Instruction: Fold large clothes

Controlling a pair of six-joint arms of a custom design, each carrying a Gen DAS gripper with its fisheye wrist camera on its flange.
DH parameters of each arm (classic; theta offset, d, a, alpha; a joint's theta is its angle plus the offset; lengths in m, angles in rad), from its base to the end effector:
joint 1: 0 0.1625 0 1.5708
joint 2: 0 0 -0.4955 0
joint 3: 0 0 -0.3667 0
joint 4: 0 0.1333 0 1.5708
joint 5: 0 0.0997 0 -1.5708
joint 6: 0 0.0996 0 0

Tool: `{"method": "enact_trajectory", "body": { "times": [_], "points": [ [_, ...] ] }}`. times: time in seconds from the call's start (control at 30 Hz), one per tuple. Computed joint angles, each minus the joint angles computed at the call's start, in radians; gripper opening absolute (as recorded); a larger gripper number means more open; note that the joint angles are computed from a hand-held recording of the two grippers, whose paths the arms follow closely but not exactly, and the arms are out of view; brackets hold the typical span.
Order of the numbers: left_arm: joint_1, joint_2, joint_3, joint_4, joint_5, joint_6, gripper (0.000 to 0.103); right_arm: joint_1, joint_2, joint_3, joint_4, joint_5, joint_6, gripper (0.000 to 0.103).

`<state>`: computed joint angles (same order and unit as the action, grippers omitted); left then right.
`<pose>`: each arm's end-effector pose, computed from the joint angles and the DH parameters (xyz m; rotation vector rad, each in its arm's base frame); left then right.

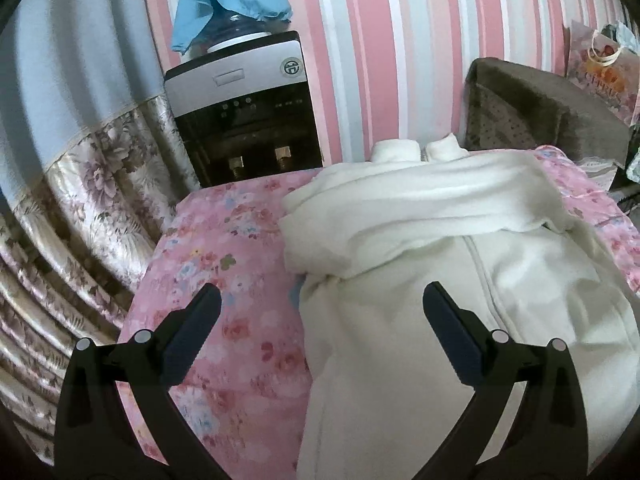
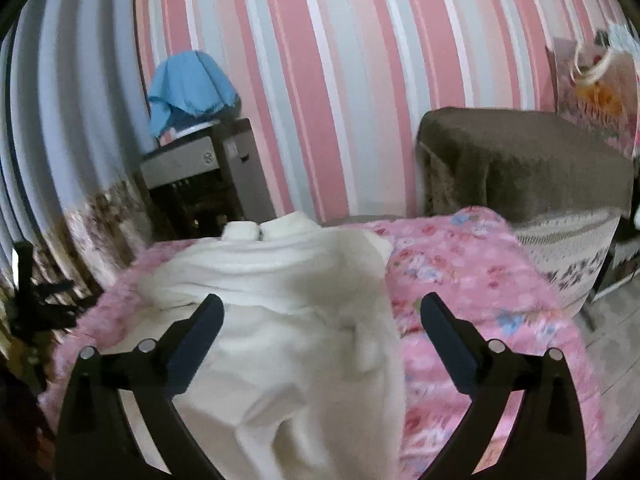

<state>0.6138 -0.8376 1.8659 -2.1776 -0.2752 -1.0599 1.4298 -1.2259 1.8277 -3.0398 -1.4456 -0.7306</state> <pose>-0.3592 -0.5334 0.1511 0.2120 1.9365 -1.0118 0.0586 -0.6241 0.4333 0.8398 -2.5021 1.1771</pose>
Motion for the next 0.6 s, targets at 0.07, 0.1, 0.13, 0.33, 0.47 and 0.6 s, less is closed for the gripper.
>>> {"method": "enact_trajectory", "body": {
  "times": [0.07, 0.1, 0.13, 0.33, 0.47, 0.6],
  "points": [
    [-0.015, -0.007, 0.014, 0.077, 0.001, -0.087, 0.1, -0.008, -0.021, 0.036, -0.005, -0.018, 0.002, 0.101],
    [-0.024, -0.014, 0.026, 0.131, 0.004, -0.148, 0.1, -0.008, -0.025, 0.055, -0.028, -0.039, -0.004, 0.101],
    [-0.03, -0.017, 0.031, 0.176, 0.006, -0.196, 0.1, -0.006, -0.03, 0.086, -0.067, -0.071, -0.02, 0.101],
    [-0.063, -0.04, 0.131, 0.148, -0.049, -0.296, 0.1, -0.022, -0.03, 0.25, -0.343, -0.088, -0.059, 0.101],
    [-0.084, -0.039, 0.197, 0.054, -0.074, -0.303, 0.1, -0.026, -0.013, 0.322, -0.46, -0.098, -0.039, 0.101],
    [-0.113, -0.026, 0.251, -0.012, -0.087, -0.33, 0.1, -0.064, -0.027, 0.367, -0.437, -0.032, -0.014, 0.101]
  ]
}}
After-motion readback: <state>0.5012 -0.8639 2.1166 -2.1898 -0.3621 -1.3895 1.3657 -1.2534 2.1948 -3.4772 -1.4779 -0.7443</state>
